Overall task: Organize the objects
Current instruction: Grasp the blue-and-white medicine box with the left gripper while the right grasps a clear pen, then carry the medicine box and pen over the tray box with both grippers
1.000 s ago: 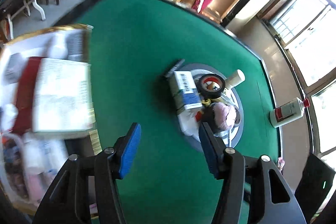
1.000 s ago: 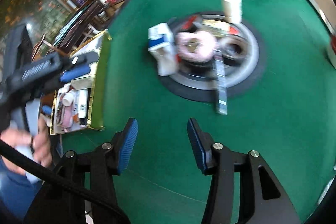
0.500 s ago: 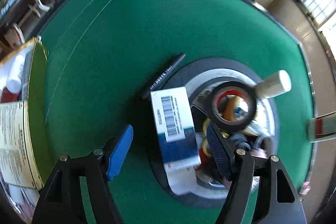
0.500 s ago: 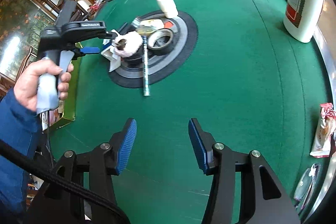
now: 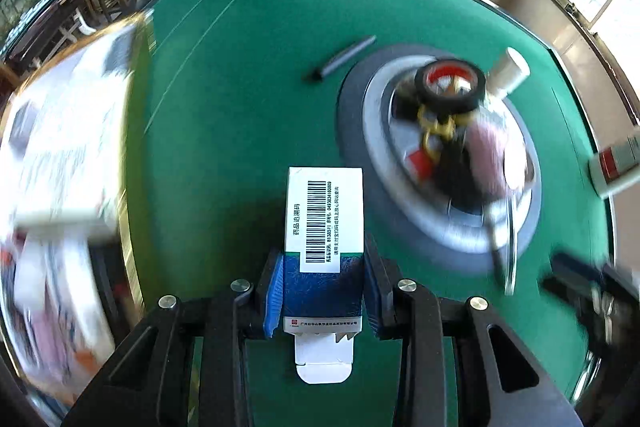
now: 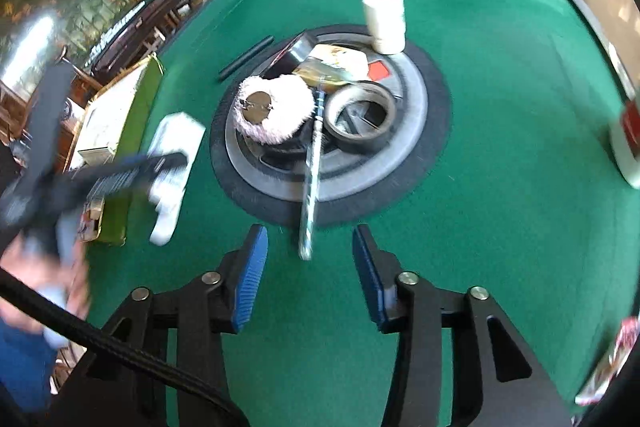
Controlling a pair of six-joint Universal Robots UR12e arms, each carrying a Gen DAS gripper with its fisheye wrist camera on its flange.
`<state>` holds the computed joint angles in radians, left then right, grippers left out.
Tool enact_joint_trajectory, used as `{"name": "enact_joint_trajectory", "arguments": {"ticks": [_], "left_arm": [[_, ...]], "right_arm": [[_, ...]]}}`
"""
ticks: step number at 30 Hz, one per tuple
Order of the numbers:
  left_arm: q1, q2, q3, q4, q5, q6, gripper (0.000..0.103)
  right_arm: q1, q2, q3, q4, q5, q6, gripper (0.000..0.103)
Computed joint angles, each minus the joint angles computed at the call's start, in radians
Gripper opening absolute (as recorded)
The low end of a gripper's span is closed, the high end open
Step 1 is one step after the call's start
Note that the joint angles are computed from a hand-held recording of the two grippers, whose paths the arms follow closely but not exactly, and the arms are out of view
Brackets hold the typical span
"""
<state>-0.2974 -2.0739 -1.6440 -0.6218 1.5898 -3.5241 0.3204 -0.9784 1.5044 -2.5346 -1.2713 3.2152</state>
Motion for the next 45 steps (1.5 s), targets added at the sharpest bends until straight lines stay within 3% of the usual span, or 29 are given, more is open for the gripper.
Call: {"name": "enact_joint_trajectory", "arguments": {"ticks": [3, 6, 7, 10, 14, 19, 23, 34, 39, 45], "left_arm": [[0.001, 0.035, -0.058, 0.023, -0.006, -0.001, 0.029], [0.004, 0.046, -0.082, 0.037, -0.006, -0.002, 0.029], [0.003, 0.048, -0.085, 0.034, -0.006, 0.004, 0.029], [0.004, 0.041, -0.089, 0.042, -0.003, 0.025, 0.029], [0.001, 0.049, -0.102, 0.048, -0.002, 0.041, 0.029], [-0.019, 0.041, -0.098, 0.05, 0.038, 0.089, 0.029], [-0.025, 0.038, -0.099, 0.059, 0.057, 0.108, 0.029], [-0.031, 0.035, -0.096, 0.053, 0.082, 0.132, 0.031], [-0.035, 0.023, -0.085, 0.053, 0.089, 0.137, 0.035], [-0.032, 0.024, -0.089, 0.06, 0.083, 0.129, 0.043]], "right_arm": [[0.022, 0.034, -0.059, 0.059, -0.057, -0.03, 0.024], [0.04, 0.062, -0.101, 0.106, -0.101, -0.039, 0.019], [0.043, 0.067, -0.106, 0.112, -0.107, -0.038, 0.012], [0.049, 0.062, -0.096, 0.102, -0.139, -0.043, 0.009], [0.034, 0.023, -0.047, 0.134, -0.106, -0.032, 0.007], [0.022, -0.063, 0.09, 0.124, -0.068, -0.054, 0.007], [0.032, -0.11, 0.16, 0.092, -0.12, -0.076, 0.007], [0.045, -0.126, 0.189, 0.035, -0.193, -0.054, 0.007], [0.031, -0.121, 0.188, 0.029, -0.131, 0.013, 0.008], [0.027, -0.118, 0.178, 0.05, -0.108, 0.043, 0.008]]}}
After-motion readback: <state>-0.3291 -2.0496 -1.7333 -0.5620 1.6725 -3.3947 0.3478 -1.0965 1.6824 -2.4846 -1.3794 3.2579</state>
